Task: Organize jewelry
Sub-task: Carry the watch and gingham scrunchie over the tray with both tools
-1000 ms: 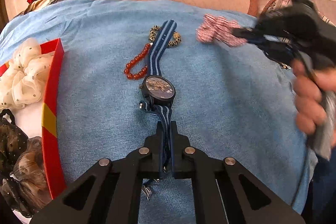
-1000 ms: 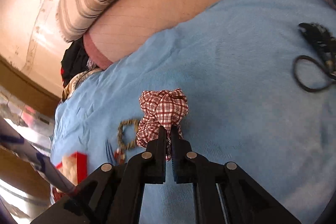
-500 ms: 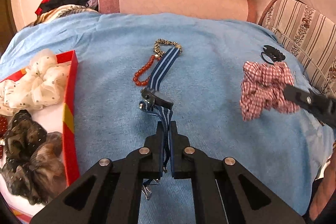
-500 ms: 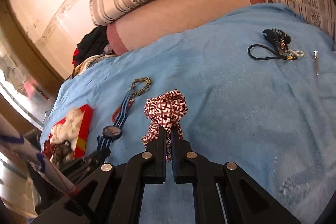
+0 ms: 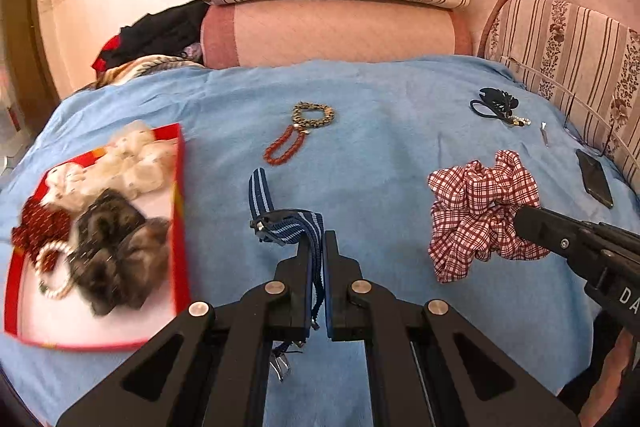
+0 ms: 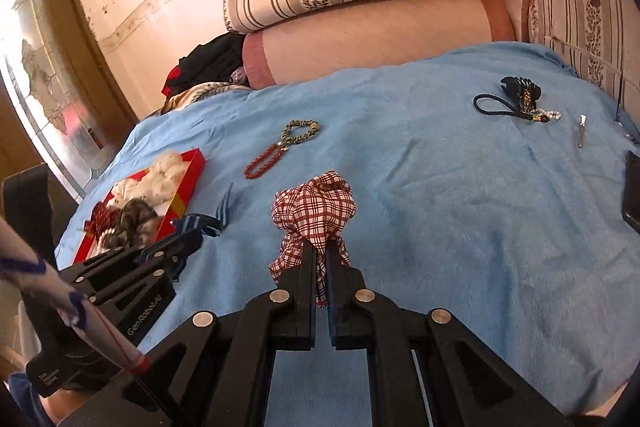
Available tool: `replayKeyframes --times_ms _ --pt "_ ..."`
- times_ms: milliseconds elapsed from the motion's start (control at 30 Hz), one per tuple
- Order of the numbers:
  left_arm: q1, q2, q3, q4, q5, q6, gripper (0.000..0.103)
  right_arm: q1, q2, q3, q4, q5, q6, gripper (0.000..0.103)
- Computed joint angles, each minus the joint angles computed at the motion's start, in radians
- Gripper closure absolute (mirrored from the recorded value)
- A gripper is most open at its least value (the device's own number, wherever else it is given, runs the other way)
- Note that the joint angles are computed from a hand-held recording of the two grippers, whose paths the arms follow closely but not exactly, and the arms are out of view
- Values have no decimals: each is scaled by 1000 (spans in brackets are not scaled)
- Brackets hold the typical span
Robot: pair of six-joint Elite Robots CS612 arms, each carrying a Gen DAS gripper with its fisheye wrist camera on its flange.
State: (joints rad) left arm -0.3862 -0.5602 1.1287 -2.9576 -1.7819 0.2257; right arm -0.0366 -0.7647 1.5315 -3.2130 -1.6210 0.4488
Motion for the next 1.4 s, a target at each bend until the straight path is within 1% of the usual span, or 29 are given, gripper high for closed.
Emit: replayKeyframes --times_ms 167,367,900,1167,1400 --pt "13 -23 45 -41 -7 -13 99 14 -14 24 -1 -2 4 98" --pt "19 -29 61 -76 -9 -16 99 26 -25 33 17 -11 4 98" --pt "27 -23 42 -89 -36 -26 99 36 -28 -11 79 -35 -19 98" --pt "33 -25 35 -105 -44 -54 99 40 -28 -30 93 -39 -40 98" --pt "41 -38 37 -132 -49 -84 99 46 -29 -49 97 -41 -62 98"
